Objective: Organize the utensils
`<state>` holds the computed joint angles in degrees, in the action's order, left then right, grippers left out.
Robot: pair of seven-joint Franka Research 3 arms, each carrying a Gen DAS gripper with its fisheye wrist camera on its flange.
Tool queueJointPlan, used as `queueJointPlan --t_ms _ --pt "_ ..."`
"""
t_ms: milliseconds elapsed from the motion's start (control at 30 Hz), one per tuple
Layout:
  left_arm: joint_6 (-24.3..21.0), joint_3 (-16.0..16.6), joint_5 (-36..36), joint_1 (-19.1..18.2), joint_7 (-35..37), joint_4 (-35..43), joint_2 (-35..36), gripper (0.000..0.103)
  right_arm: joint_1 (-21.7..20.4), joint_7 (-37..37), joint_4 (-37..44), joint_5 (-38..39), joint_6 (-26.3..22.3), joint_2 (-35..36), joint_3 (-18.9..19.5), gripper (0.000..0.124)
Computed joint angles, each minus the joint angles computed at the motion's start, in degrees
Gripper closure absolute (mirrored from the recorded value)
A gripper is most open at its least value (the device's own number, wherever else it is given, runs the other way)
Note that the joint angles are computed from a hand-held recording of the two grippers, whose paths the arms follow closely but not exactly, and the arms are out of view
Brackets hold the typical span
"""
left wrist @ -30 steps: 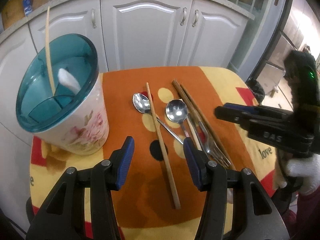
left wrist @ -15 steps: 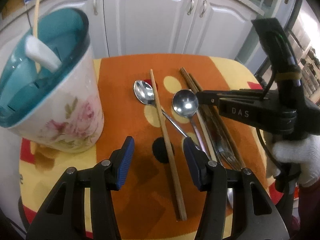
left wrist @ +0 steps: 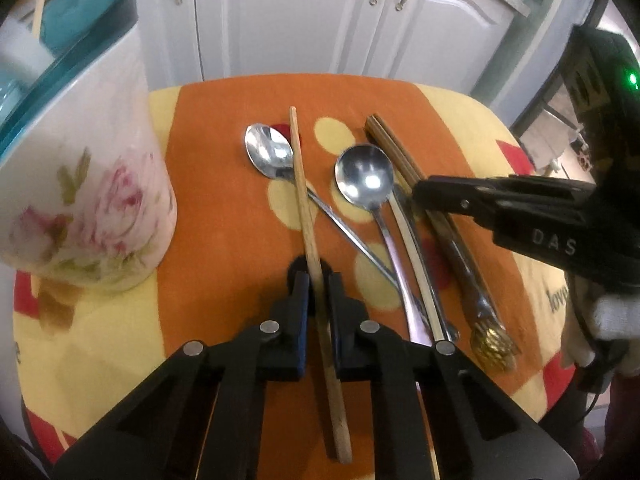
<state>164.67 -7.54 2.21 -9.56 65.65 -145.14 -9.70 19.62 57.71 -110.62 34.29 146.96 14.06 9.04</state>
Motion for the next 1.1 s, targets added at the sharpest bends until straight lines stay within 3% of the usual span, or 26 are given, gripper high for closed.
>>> queueJointPlan --t_ms 233,400,467,533,600,867,1033,1100 --pt "-3.0 2.54 -6.86 -3.49 6.67 -4.11 -4.95 0.098 -1.19 -4.08 -5.73 5.84 -2.09 -5.04 0.08 0.115" --pt "-4.65 2.65 -8.38 -4.33 8.46 -5.76 -7.29 0.098 -0.07 -3.64 -7.13 3.5 -3.72 -6.68 -0.87 0.116" --pt "-4.46 2.76 -8.56 -4.23 8.54 -5.32 -7.0 0.094 0.46 -2.27 -6.46 1.39 -3.69 -6.24 -1.14 0.116" --pt "-4.07 2.31 -7.65 -3.31 7.6 -4.59 -6.59 0.076 0.79 -1.02 -5.16 0.18 -3.39 -5.15 -1.19 0.116" --pt "-2.9 2.57 -7.88 -3.06 7.34 -3.91 -6.0 0.073 1.25 0.41 -3.95 -1.84 -3.08 -4.09 -1.21 0.116" --pt "-2.93 -1.76 4.81 2.52 -2.52 2.97 1.19 0.073 2.02 4.3 1.74 -7.87 -4.51 0.53 -1.21 0.114" --pt "-3.94 -2.11 10.15 3.16 -6.59 5.35 3.79 0.073 1.33 3.59 4.22 -7.56 -5.59 2.42 -0.59 0.114" --pt "-4.0 -1.97 10.97 3.14 -6.86 6.0 4.39 0.081 0.6 2.54 4.34 -5.83 -5.89 2.52 -0.23 0.114"
